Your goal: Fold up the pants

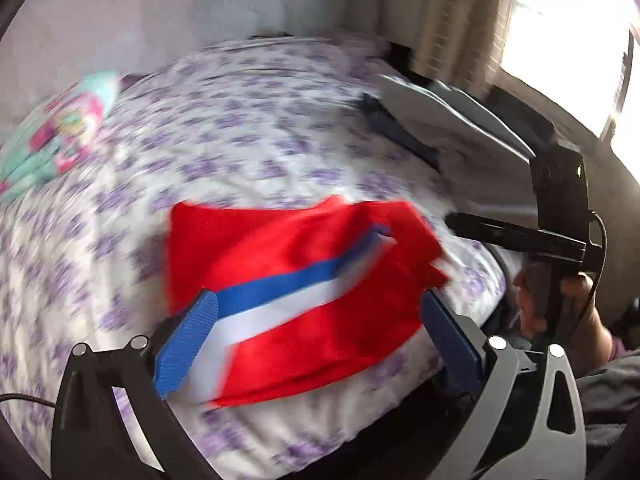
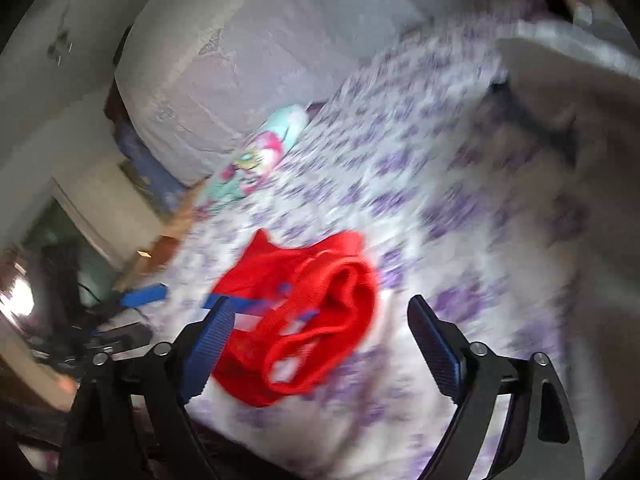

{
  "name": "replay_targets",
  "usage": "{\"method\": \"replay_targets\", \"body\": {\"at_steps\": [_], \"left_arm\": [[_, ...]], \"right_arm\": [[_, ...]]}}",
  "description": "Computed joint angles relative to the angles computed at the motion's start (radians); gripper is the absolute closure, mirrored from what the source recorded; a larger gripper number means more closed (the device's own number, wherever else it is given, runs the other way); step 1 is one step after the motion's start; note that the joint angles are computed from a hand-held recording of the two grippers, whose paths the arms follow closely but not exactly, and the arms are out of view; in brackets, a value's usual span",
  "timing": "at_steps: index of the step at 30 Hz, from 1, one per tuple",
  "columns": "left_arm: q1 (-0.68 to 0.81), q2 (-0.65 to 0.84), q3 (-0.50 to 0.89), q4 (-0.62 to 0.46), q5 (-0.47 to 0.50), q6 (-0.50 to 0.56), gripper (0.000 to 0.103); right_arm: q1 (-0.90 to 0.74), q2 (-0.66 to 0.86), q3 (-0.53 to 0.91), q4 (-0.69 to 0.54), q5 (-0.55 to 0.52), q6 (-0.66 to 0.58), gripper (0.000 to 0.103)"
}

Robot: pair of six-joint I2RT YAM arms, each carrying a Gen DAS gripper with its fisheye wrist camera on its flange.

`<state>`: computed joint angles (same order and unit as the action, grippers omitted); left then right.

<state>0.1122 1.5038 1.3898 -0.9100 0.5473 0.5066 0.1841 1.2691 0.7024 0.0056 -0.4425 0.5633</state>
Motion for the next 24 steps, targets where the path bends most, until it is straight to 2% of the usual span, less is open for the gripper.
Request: {"method": "replay_targets", "body": {"at_steps": [2,5,6,7,8,9,12,16,18,19,21,22,24], "left_arm": [[0.054,0.060,0.023,0.006,-0.015,-0.034,0.004],[0.087,0.161,0.044,0.019,-0.047,-0.061,0.005],[0.086,0.183,0.033,0.045,-0.070,-0.075,0.005],[0.082,0.202,0.032,0.053,-0.077,-0.079,0.005],[0.086,0.203,0.021,0.056,-0.072,-0.073,0.005],[0.088,0.207,0.017,0.060,-0.068,-0.076,0.005],[0.122,0.197,0.021,0.066,-0.021,-0.083,0.005],[0.221,0.173,0.057,0.066,0.076,-0.118,0.005],[0.236,0.171,0.068,0.060,0.084,-0.121,0.005],[0.236,0.176,0.069,0.059,0.080,-0.125,0.005],[0.225,0.197,0.076,0.043,0.071,-0.119,0.005],[0.218,0.202,0.072,0.043,0.064,-0.111,0.005],[0.211,0.205,0.067,0.045,0.044,-0.096,0.005]], "right_arm": [[-0.028,0.066,0.023,0.009,-0.112,0.088,0.004],[-0.048,0.211,0.108,-0.062,-0.201,0.158,0.004],[-0.038,0.247,0.134,-0.061,-0.202,0.162,0.007],[-0.029,0.259,0.149,-0.060,-0.204,0.154,0.018],[-0.015,0.280,0.183,-0.078,-0.227,0.125,0.058],[0.004,0.290,0.234,-0.146,-0.206,0.082,0.069],[0.082,0.248,0.374,-0.296,-0.089,-0.056,0.080],[0.132,0.249,0.571,-0.357,-0.105,-0.188,0.082],[0.101,0.338,0.645,-0.428,-0.152,-0.211,0.082],[0.085,0.417,0.663,-0.478,-0.134,-0.212,0.081],[0.079,0.504,0.665,-0.536,-0.066,-0.217,0.068],[0.067,0.509,0.606,-0.500,-0.051,-0.183,0.063],[0.036,0.446,0.494,-0.390,-0.090,-0.089,0.036]]}}
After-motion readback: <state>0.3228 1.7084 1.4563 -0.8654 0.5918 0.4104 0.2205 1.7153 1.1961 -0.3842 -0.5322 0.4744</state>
